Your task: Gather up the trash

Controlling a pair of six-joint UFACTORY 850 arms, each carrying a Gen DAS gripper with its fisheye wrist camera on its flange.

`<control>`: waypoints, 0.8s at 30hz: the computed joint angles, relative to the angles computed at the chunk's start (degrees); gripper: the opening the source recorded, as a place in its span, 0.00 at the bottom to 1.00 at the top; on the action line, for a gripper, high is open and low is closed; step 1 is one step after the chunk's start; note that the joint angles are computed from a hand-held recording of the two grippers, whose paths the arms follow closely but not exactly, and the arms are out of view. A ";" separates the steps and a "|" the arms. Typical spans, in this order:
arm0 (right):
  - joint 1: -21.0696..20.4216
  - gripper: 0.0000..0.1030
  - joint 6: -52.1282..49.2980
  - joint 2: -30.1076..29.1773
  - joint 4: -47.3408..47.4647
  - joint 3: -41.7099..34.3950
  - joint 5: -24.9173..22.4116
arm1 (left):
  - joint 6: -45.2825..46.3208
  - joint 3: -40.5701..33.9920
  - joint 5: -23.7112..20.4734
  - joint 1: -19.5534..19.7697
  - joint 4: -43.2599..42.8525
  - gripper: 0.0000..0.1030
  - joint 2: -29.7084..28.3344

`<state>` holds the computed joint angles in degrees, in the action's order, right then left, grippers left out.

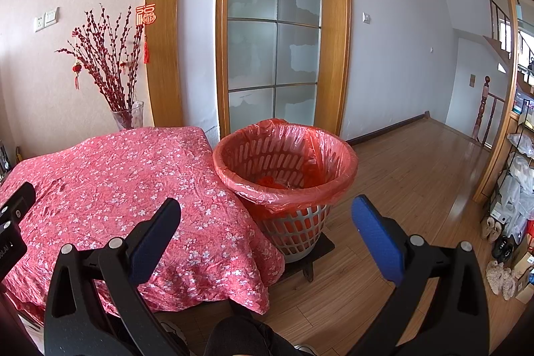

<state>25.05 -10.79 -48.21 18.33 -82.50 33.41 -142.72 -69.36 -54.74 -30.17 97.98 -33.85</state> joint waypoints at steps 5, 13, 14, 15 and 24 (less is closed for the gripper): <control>-0.06 0.98 0.08 0.00 -0.16 0.00 -0.06 | 0.18 -0.15 0.23 -0.02 0.01 0.95 -0.13; -0.09 0.98 0.17 0.01 -0.27 0.00 -0.07 | 0.39 -0.32 0.70 0.17 -0.16 0.95 -0.28; -0.06 0.98 0.12 0.01 -0.17 0.02 -0.01 | 0.37 -0.30 0.78 0.19 -0.15 0.95 -0.29; -0.04 0.98 0.11 0.01 -0.15 0.04 0.01 | 0.37 -0.30 0.80 0.22 -0.17 0.95 -0.32; -0.09 0.98 0.14 0.04 -0.25 -0.02 -0.15 | 0.78 -0.32 1.16 0.57 -0.32 0.95 -0.22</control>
<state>24.96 -10.66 -48.17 18.08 -82.51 33.26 -141.94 -69.69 -53.58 -29.59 97.66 -34.07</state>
